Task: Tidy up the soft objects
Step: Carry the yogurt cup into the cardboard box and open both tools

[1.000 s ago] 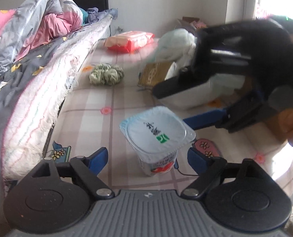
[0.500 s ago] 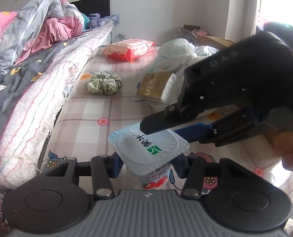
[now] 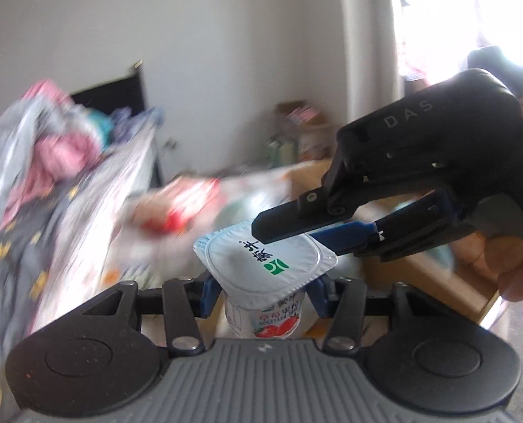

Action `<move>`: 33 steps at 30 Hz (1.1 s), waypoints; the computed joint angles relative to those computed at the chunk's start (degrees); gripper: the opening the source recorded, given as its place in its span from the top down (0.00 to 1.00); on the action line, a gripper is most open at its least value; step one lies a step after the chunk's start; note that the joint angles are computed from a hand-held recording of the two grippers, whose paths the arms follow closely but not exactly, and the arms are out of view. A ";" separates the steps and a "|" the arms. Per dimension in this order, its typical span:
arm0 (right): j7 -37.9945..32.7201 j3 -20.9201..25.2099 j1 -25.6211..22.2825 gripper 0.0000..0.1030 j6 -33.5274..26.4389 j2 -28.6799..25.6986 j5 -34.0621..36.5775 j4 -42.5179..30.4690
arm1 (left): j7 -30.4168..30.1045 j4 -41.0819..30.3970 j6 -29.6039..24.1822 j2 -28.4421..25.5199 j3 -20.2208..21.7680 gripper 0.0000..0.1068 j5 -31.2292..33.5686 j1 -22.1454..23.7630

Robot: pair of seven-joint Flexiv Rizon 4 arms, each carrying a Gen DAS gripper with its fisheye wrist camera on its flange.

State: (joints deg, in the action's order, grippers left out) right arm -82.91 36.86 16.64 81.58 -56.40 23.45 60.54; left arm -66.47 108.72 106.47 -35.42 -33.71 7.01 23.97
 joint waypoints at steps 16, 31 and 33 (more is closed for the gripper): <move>5.10 1.28 -18.92 0.68 -0.87 9.90 4.97 19.67 | 12.13 -19.42 -30.06 -7.18 0.62 0.51 -11.07 -17.24; 6.09 -8.78 -15.88 0.59 -26.17 4.32 7.43 10.04 | 16.45 -21.21 -37.37 -5.94 13.23 0.35 -20.12 -26.09; 7.61 -12.11 -13.56 0.56 -27.08 4.78 6.45 9.88 | 18.00 -18.84 -35.61 -4.40 12.64 0.33 -22.51 -25.35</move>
State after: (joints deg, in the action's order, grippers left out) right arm -75.30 24.75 3.08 54.50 -51.61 29.91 70.43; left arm -48.48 89.89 70.87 -39.82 -21.07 -15.50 -1.37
